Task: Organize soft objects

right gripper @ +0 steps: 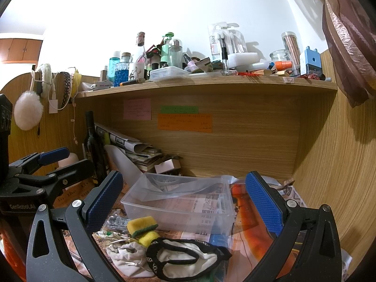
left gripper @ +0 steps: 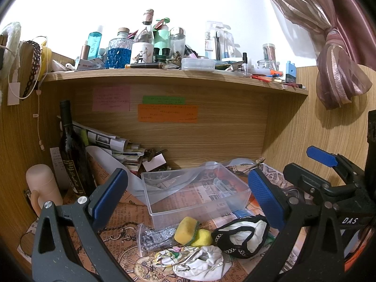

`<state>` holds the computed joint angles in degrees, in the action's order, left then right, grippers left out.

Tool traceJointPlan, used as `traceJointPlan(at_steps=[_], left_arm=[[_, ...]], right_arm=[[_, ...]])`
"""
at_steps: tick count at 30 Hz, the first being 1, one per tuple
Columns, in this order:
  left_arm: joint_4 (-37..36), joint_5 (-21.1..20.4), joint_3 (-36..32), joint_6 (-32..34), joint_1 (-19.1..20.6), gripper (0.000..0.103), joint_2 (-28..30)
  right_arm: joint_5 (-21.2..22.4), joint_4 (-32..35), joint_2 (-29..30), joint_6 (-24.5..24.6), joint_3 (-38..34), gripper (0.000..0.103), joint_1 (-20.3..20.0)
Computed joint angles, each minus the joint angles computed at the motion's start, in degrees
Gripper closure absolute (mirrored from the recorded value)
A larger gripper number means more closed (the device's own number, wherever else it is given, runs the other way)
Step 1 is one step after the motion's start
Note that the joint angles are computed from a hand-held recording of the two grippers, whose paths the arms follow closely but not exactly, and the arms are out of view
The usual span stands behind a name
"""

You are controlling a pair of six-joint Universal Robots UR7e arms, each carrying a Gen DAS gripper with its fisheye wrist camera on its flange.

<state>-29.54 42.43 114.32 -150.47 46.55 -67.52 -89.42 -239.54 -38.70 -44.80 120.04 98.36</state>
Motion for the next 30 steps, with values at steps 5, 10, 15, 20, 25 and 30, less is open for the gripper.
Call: traceJointPlan(at_steps=[5,10,15,20,25,30], left_arm=[[0.3,-0.6,-0.4,-0.4,-0.5,0.0,0.5],[3.1,-0.7,-1.9,-2.7,0.2,0.0,1.4],[8.1,0.1,-4.1,-5.5,2.0,0.0,3.0],[14.8,-0.3,-7.7,-9.3,4.7,0.0,6.6],[22.8,2.2,-12.6,-14.8,8.3,0.008,10.9],[29.4,3.3,-18.2,-18.6,11.0,0.023,15.5]], right_arm=[[-0.1,0.3,-0.1,0.1,0.0,0.0,0.1],[-0.6,1.2,0.0,0.4,-0.4,0.0,0.0],[-2.2,2.7,0.2,0.5,-1.0,0.0,-0.4],[-6.9,7.3,0.4,0.2,-2.5,0.0,-1.4],[-9.2,13.6,0.0,0.4,-3.3,0.0,-3.0],[-11.2,20.9,-0.4,1.2,-4.4,0.008,-4.5]])
